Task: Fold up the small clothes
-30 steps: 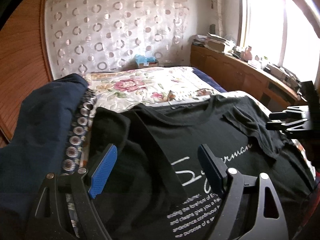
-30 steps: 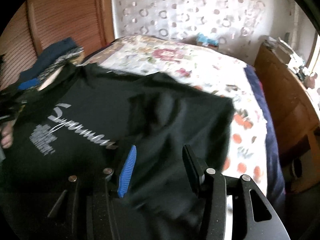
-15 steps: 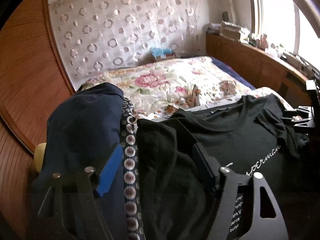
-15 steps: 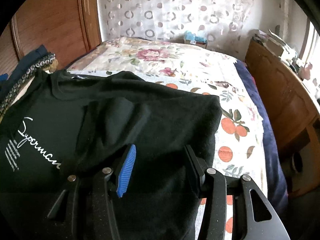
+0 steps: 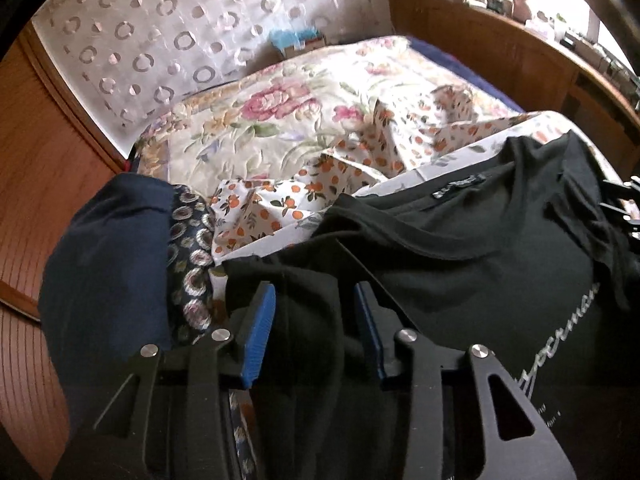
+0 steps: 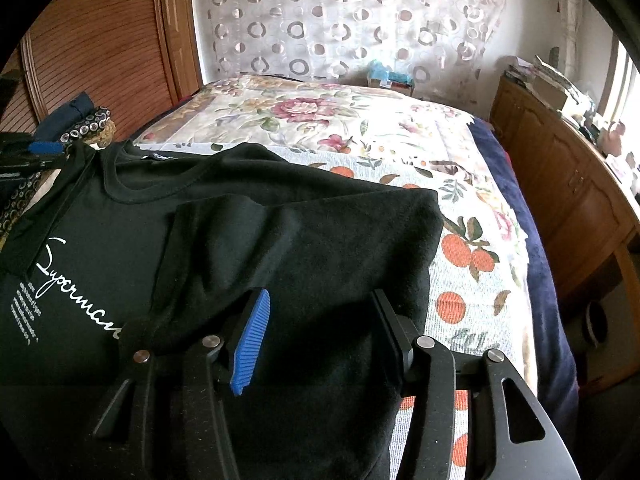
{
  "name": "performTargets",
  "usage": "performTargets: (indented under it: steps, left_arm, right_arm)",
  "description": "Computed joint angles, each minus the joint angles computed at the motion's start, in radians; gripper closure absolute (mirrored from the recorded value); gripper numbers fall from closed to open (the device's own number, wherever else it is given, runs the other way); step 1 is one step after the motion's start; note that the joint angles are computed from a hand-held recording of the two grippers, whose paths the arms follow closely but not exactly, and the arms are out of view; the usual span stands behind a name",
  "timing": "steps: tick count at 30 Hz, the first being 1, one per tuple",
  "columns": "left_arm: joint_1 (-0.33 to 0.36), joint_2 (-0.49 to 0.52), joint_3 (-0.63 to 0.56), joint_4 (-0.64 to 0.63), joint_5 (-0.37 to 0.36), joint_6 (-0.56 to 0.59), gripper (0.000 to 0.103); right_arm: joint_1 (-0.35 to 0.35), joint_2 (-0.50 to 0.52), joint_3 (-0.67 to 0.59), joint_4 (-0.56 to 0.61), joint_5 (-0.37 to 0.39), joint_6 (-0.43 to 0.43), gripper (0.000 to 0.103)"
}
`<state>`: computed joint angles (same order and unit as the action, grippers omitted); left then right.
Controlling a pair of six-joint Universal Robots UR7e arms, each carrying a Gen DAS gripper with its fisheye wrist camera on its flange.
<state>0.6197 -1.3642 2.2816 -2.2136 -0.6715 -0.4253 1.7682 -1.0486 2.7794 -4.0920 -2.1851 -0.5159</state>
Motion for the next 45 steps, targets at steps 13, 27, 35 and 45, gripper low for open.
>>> performTargets:
  steps: [13, 27, 35, 45]
  left_arm:
    - [0.049, 0.049, -0.045, 0.110, 0.022, -0.052, 0.094]
    - [-0.056, -0.143, 0.021, 0.044, 0.127, -0.062, 0.101]
    - [-0.111, -0.245, 0.076, -0.002, 0.132, -0.061, 0.101]
    - [-0.190, -0.347, 0.152, -0.034, 0.098, -0.070, 0.101]
  right_arm:
    - [-0.007, 0.014, 0.002, -0.025, 0.010, -0.010, 0.050]
    - [-0.014, 0.024, 0.001, -0.044, 0.014, -0.016, 0.047]
    - [-0.007, -0.058, 0.007, 0.021, 0.018, -0.041, 0.046]
    - [-0.132, -0.258, -0.021, 0.155, 0.079, -0.137, 0.046]
